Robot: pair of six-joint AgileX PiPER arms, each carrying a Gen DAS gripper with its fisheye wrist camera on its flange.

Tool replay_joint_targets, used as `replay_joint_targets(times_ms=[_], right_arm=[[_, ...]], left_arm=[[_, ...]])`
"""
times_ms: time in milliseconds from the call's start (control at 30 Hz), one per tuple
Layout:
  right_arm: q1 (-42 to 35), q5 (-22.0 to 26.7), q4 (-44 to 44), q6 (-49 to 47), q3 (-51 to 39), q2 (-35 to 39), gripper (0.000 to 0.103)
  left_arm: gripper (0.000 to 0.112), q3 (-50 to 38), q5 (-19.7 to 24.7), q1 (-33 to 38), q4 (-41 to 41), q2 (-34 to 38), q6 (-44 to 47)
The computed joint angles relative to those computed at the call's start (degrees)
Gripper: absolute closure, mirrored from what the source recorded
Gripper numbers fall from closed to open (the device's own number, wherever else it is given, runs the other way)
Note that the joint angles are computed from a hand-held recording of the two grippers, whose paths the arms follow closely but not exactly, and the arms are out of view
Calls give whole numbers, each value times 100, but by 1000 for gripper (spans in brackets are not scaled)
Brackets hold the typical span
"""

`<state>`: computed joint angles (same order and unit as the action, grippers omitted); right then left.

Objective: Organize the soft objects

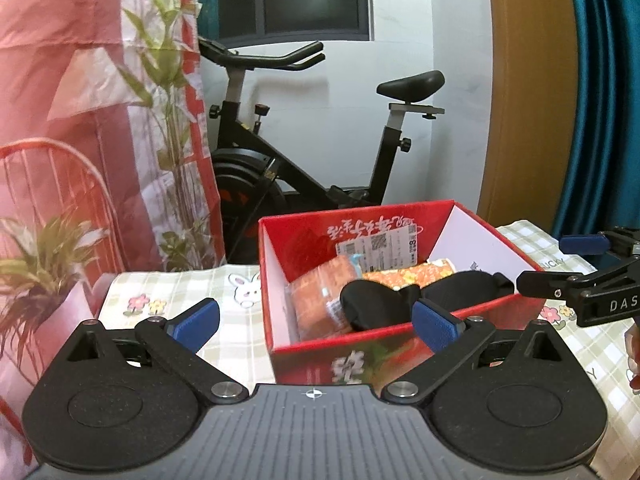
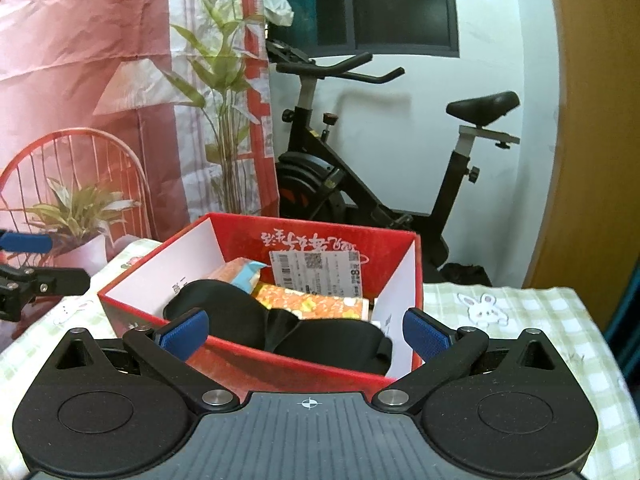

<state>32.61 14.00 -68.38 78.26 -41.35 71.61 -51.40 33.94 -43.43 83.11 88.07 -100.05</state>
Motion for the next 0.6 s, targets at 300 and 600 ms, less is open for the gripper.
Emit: replay_joint_targets(times_ms=[300,600], right_arm=[[526,473,-1803,2329,856,-373,0],[1552,1435,-2232,3648,1678,-599,0]], left_arm=[[9,693,154,-346,248,-184,-781],[9,1229,-31,-637,509,-163,-1679]])
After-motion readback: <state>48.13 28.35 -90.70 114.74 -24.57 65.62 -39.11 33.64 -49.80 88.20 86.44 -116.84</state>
